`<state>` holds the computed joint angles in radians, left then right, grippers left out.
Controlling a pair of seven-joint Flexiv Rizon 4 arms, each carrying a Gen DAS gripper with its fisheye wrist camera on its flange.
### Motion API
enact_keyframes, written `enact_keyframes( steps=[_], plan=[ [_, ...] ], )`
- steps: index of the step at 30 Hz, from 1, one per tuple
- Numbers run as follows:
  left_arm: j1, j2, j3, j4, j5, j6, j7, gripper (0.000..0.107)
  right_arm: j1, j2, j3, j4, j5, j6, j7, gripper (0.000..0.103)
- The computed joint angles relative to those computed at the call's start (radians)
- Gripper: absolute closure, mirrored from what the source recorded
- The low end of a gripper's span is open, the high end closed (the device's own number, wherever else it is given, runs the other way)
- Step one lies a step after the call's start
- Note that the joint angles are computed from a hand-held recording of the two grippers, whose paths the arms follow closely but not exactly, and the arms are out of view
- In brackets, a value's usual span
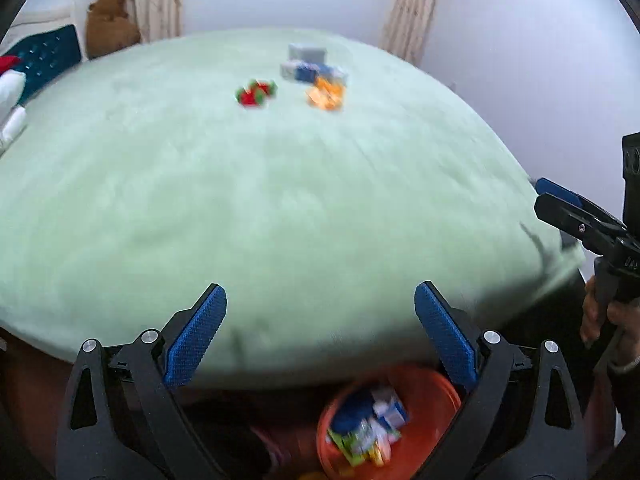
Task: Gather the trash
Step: 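Grasp the yellow toy piece with the right tool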
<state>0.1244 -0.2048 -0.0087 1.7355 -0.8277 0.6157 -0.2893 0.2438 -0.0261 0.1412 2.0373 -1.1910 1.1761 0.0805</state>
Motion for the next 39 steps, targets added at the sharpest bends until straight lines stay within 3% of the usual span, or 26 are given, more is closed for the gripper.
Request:
enact_keyframes(
  steps=[3, 8, 12, 17, 21, 26, 34, 38, 39],
  plan=[
    [-0.023, -0.043, -0.028, -0.042, -0.021, 0.098, -0.001, 0.014, -0.010, -0.051, -0.030, -0.062, -0.008, 0.027, -0.020, 0.006],
    [-0.037, -0.136, -0.071, -0.158, -0.003, 0.168, -0.038, 0.014, -0.011, -0.149, -0.077, -0.173, 0.070, 0.047, -0.110, 0.006],
    [-0.048, -0.233, -0.096, -0.291, 0.074, 0.186, -0.128, 0.014, 0.016, -0.235, -0.099, -0.278, 0.190, 0.006, -0.287, 0.006],
    [-0.042, -0.302, -0.125, -0.385, 0.129, 0.205, -0.195, 0.014, 0.041, -0.383, -0.085, -0.478, 0.418, -0.090, -0.631, 0.006],
    [-0.030, -0.339, -0.144, -0.415, 0.139, 0.227, -0.223, 0.014, 0.064, -0.476, -0.097, -0.607, 0.524, -0.160, -0.776, 0.006],
    [-0.020, -0.377, -0.147, -0.468, 0.177, 0.190, -0.291, 0.014, 0.085, -0.590, -0.117, -0.784, 0.638, -0.250, -0.929, 0.006],
    [-0.023, -0.403, -0.149, -0.509, 0.216, 0.190, -0.345, 0.014, 0.085, -0.725, -0.129, -1.026, 0.795, -0.406, -1.076, 0.028],
    [-0.025, -0.413, -0.151, -0.527, 0.232, 0.183, -0.365, 0.014, 0.087, -0.725, -0.142, -1.017, 0.829, -0.382, -1.082, 0.038],
    [-0.026, -0.416, -0.152, -0.532, 0.235, 0.180, -0.369, 0.014, 0.087, -0.720, -0.144, -1.008, 0.833, -0.372, -1.081, 0.045]
  ],
)
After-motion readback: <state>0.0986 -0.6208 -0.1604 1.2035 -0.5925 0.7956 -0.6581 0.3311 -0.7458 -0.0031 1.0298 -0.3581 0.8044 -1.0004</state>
